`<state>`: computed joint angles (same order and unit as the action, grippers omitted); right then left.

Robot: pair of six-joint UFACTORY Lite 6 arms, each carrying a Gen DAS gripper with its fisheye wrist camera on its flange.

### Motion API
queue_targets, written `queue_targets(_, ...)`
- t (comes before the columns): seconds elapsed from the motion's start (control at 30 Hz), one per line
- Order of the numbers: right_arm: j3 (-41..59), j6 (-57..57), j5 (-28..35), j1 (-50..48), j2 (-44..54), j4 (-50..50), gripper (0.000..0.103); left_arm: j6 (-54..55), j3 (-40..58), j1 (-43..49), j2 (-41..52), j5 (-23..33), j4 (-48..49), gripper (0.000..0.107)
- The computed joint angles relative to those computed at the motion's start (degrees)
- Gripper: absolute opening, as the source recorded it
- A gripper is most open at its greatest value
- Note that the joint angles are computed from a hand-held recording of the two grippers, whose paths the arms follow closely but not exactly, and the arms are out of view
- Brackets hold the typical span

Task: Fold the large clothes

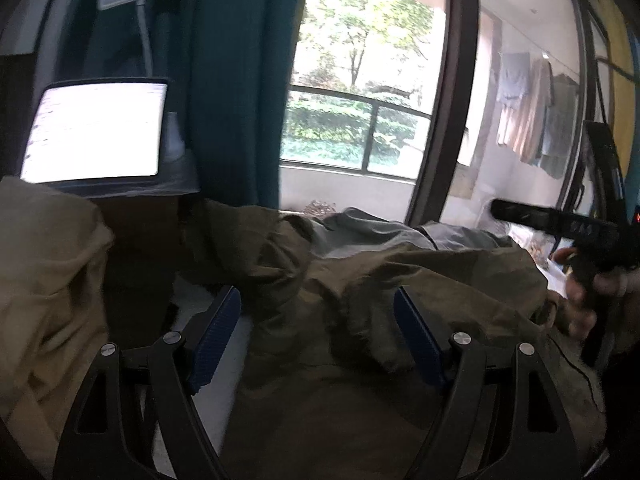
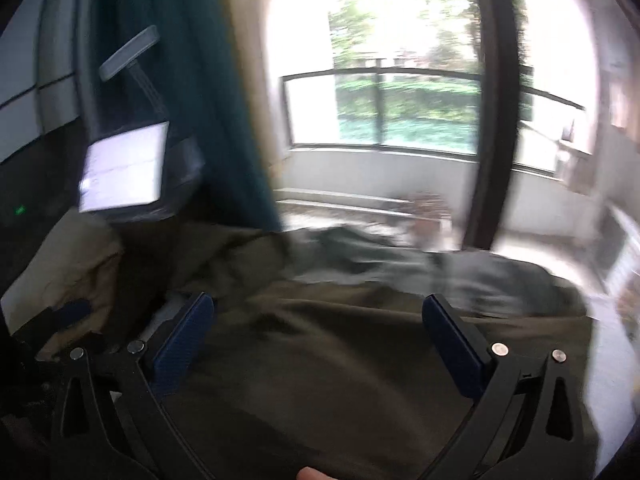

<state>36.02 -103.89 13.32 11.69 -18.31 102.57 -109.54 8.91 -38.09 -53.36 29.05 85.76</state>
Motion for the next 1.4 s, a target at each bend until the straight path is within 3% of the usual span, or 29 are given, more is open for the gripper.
queue_targets(0.17,0.52,-0.97,11.56,-27.67,3.94,-9.93,0.102,-13.96,7.34,-3.9,16.39,1.2,12.56,0.081)
queue_targets(0.33,11.35,-6.38,17.85,-43.6,19.92,-12.77,0.078,-20.69,15.82,-4.97,30.2,1.77,18.66,0.081)
queue_targets(0.43,23.02,0.98,20.85,-48.16,32.96,-19.73,0.069,-20.85,20.19,-6.04,36.24,2.77,17.98,0.081)
queue_targets(0.7,46.84,17.21,32.7,-48.3,58.23,-36.98,0.068,-18.23,27.12,-6.95,44.73,4.88,11.92,0.081)
queue_targets(0.77,52.49,20.36,36.28,-47.06,63.12,-38.55,0.059,-17.19,27.97,-7.21,45.31,5.73,10.2,0.081)
queue_targets(0.8,55.91,22.61,37.75,-45.98,65.63,-39.01,0.049,-16.7,28.35,-7.22,45.56,5.99,9.41,0.081)
queue_targets(0.83,56.93,22.83,38.27,-45.38,66.27,-38.87,0.032,-16.28,28.68,-7.05,45.81,6.01,8.93,0.081)
queue_targets(0.9,58.16,22.88,37.36,-44.2,66.44,-38.15,0.008,-15.61,29.21,-6.96,46.2,6.18,7.82,0.081)
queue_targets(0.93,57.18,21.62,35.38,-43.82,65.05,-36.29,0.006,-15.22,29.42,-6.95,46.33,6.28,7.2,0.081)
queue_targets(1.03,58.9,20.16,32.23,-44.02,62.25,-34.48,0.005,-13.44,30.1,-7.49,46.3,7.29,5.29,0.081)
queue_targets(1.23,72.2,24.68,27.56,-44.25,63.76,-39.27,0.002,-11.59,30.49,-7.86,46.01,8.56,4.27,0.081)
queue_targets(1.3,70.71,24.68,22.98,-42.45,63.64,-41.36,0.002,-11.95,29.91,-6.59,45.59,7.42,5.02,0.081)
queue_targets(1.4,62.26,19.19,11.0,-38.87,61.72,-41.66,0.003,-11.76,29.14,-3.57,44.97,5.83,6.1,0.081)
